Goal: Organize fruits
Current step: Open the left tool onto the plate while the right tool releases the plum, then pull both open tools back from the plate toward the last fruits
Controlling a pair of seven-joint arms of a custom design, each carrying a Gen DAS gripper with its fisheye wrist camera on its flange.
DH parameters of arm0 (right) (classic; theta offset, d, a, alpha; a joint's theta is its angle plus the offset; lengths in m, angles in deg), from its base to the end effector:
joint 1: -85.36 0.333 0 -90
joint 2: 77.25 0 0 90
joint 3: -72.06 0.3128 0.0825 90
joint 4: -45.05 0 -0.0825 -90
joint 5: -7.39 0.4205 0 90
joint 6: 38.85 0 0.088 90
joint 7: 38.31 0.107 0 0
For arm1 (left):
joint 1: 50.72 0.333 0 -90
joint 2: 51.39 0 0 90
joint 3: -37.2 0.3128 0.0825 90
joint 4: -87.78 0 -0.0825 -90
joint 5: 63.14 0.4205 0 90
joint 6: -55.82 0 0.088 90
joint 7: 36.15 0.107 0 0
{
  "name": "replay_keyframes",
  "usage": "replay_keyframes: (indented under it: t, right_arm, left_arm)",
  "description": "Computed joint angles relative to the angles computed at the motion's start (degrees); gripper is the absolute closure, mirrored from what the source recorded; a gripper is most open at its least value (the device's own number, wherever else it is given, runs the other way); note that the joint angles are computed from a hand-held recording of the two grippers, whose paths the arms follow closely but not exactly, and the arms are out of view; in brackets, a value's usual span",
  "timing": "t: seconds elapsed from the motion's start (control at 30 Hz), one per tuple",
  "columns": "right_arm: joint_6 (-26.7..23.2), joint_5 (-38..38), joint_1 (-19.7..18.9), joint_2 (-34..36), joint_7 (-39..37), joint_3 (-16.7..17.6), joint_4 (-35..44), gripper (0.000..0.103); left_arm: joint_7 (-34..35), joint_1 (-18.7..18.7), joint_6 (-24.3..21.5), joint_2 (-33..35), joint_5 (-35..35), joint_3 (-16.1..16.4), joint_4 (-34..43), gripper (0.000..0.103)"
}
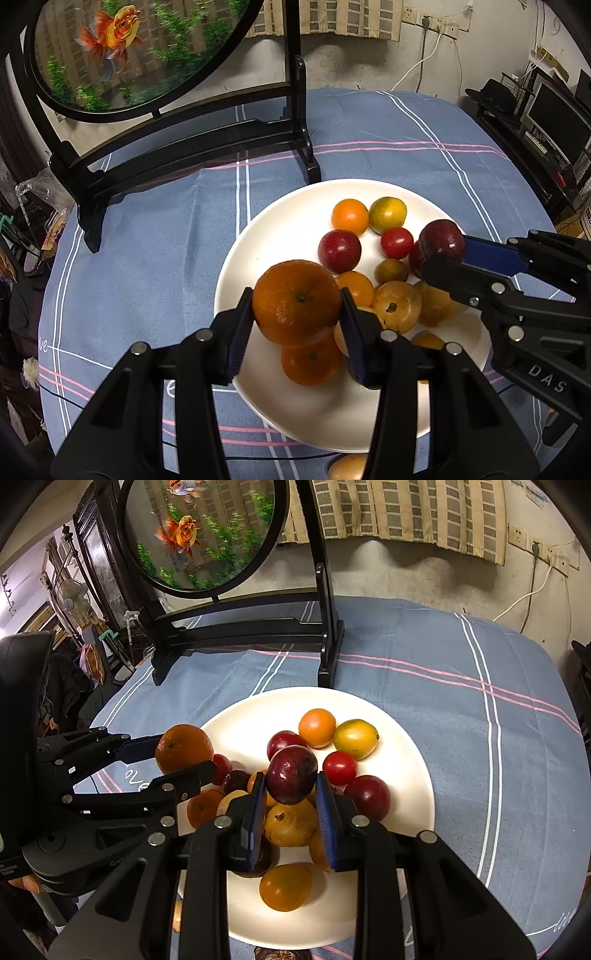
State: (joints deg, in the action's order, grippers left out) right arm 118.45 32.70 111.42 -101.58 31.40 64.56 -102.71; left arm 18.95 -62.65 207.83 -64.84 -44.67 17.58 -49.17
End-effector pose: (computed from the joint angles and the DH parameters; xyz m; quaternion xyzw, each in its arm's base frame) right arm 0.4548 0.1342 0.4436 -0.7657 0.5562 -0.0832 0.3122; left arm 0.4478 -0.2889 0.4319 -0.6085 0.7451 -0.1967 0.1896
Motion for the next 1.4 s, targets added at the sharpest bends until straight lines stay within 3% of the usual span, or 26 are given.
replay_keyframes:
  t: [0.47, 0.87, 0.9, 0.93, 0.97, 1.0, 1.07, 1.4]
  right_arm:
    - [-0.4, -0.5, -0.1, 0.4, 0.5, 0.4, 0.2, 0.076]
    - [-0.5, -1.1, -1.6, 4.8, 1.5, 2.2, 3.7, 0.075]
    - [-0.1, -1.7, -2.2, 4.6, 2.5, 2.8, 3.5, 0.069]
    - [0.2, -1.9, -2.4, 4.3, 3.0, 2.9, 3.3, 0.064]
    - [0.5, -1.9, -2.5, 4.0, 3.3, 2.8, 3.1, 0.044]
    - [2.0, -1.3, -2.3, 3.4, 3.5, 2.6, 2.4, 0.039]
    - [1.9, -0.2, -1.2, 2.7, 2.2, 1.2, 2.1, 0.039]
    - [1.7, -1.4, -1.3, 0.2, 4.1, 0.8, 0.6, 0.039]
  left_arm:
    - [0.3, -0.1, 0.3, 0.4, -1.1, 0.3, 0.1, 0.057]
    - [-0.5, -0.2, -0.3, 3.0, 0.4, 1.0, 1.6, 0.056]
    - [0.1, -0.5, 0.0, 3.1, -0.4, 1.4, 1.6, 0.050]
    - [-0.4, -0.4, 0.0, 3.0, 0.2, 1.2, 1.5, 0.034]
    - [-2.3, 0.2, 0.3, 2.7, 2.6, 0.6, 1.4, 0.031]
    - [-3.6, 0.7, 0.8, 2.4, 4.6, 0.2, 1.2, 0.031]
    - [-2.6, 0.1, 1.3, 2.2, 3.5, 0.6, 1.2, 0.031]
    - [-2.3, -0.1, 0.9, 0.5, 2.5, 0.5, 0.5, 0.031]
